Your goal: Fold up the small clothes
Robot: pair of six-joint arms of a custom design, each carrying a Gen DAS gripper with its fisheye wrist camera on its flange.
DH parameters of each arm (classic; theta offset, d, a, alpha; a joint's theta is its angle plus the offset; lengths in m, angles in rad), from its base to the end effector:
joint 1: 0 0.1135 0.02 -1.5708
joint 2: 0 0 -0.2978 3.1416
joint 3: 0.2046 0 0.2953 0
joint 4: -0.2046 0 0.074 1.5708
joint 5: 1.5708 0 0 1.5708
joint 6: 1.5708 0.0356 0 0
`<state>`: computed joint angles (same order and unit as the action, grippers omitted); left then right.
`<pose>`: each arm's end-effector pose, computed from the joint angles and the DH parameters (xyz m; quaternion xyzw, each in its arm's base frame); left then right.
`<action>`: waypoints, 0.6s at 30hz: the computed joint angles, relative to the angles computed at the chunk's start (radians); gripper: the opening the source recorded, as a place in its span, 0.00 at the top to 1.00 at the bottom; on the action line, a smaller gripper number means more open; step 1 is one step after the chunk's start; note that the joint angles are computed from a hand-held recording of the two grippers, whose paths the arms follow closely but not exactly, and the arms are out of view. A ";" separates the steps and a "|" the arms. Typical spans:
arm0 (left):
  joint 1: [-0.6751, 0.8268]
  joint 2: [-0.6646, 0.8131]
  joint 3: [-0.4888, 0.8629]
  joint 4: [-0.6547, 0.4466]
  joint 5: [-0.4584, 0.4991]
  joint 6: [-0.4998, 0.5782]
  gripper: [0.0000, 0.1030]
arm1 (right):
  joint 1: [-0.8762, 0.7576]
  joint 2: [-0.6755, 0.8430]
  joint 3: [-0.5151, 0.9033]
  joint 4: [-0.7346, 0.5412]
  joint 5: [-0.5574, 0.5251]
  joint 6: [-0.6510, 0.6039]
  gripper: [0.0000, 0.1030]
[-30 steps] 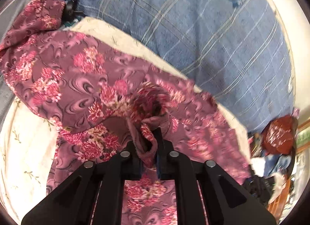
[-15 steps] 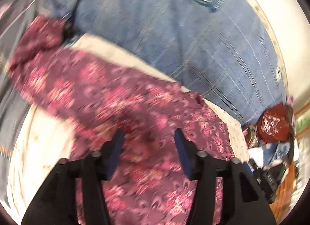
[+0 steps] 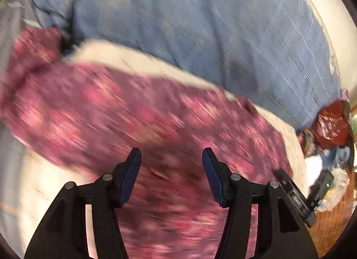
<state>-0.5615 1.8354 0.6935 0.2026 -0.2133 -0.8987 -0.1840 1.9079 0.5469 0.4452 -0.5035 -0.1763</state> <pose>0.2892 -0.1730 0.0751 -0.1912 0.9262 -0.1305 0.2975 0.2995 -0.0383 0.0408 -0.0766 0.9173 0.1762 0.3488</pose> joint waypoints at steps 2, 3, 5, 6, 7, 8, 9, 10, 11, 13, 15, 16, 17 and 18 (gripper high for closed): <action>0.061 -0.062 -0.022 -0.087 -0.066 0.057 0.31 | 0.002 -0.001 -0.005 0.005 -0.003 -0.008 0.37; 0.108 -0.075 -0.014 -0.150 -0.097 0.089 0.29 | -0.002 -0.006 -0.009 0.003 -0.008 -0.015 0.37; 0.220 -0.064 0.021 -0.265 -0.139 0.131 0.29 | 0.004 -0.005 -0.005 0.005 -0.006 -0.008 0.36; 0.278 -0.057 0.029 -0.287 -0.129 0.146 0.29 | 0.008 -0.004 -0.004 0.007 -0.005 -0.004 0.36; 0.340 -0.047 0.036 -0.299 -0.099 0.154 0.29 | 0.005 -0.002 -0.004 0.008 -0.010 -0.005 0.36; 0.392 -0.043 0.032 -0.295 -0.066 0.154 0.29 | 0.004 -0.002 -0.005 0.009 -0.014 -0.006 0.35; 0.433 -0.029 0.035 -0.288 -0.026 0.143 0.29 | 0.004 -0.002 -0.006 0.011 -0.017 -0.006 0.34; 0.478 -0.014 0.031 -0.257 0.028 0.123 0.29 | 0.004 0.000 -0.007 0.013 -0.019 -0.005 0.34; 0.517 -0.004 0.017 -0.213 0.082 0.100 0.29 | 0.003 0.002 -0.006 0.013 -0.023 -0.006 0.33; 0.590 0.032 -0.022 -0.076 0.207 0.023 0.29 | 0.004 0.002 -0.005 0.012 -0.027 -0.009 0.32; 0.611 0.069 -0.038 0.014 0.251 -0.042 0.29 | 0.002 0.002 -0.005 0.009 -0.034 -0.011 0.30; 0.620 0.092 -0.038 0.047 0.258 -0.070 0.29 | 0.001 0.003 -0.004 0.008 -0.038 -0.012 0.30; 0.627 0.118 -0.025 0.065 0.256 -0.093 0.29 | 0.000 0.004 -0.004 0.007 -0.044 -0.013 0.29; 0.638 0.145 -0.019 0.086 0.254 -0.112 0.29 | -0.002 0.004 -0.002 0.005 -0.047 -0.013 0.28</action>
